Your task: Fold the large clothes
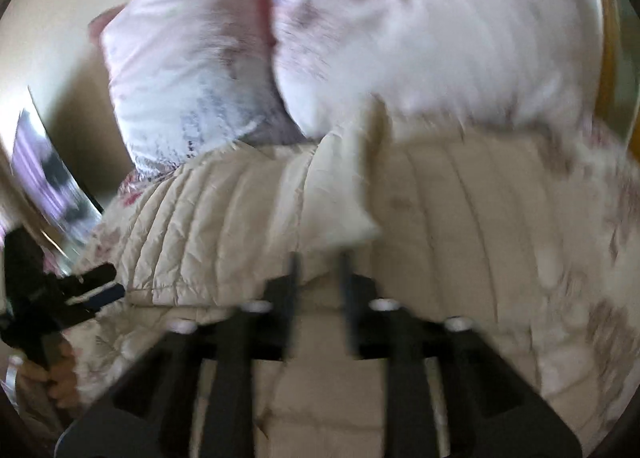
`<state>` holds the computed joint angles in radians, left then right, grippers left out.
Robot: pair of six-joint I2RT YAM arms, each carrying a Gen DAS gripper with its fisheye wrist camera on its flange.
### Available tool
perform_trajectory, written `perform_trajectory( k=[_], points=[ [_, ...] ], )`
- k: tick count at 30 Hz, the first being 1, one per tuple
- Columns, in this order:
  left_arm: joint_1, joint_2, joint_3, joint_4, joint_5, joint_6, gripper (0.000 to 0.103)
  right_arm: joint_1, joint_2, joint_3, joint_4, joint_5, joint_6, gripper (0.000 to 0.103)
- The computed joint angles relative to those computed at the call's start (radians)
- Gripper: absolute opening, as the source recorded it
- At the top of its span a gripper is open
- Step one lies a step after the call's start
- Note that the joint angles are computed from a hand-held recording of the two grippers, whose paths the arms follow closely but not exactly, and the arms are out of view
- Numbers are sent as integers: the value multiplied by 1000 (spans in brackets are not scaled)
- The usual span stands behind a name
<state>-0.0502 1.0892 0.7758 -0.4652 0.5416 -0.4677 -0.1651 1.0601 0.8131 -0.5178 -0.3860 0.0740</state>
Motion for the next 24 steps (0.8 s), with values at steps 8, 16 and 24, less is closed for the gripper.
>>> perform_trajectory(
  k=[8,16,24],
  points=[
    [-6,-103,28,-141,-111,116,84,-228,220,103,-48,-232,49,57],
    [111,-265,-1,-292,-124,308,85,-150,288,85,38,-256,100,6],
    [373,-358,-54,-406,6,498,85,-202,151,11,26,-208,75,5]
  ],
)
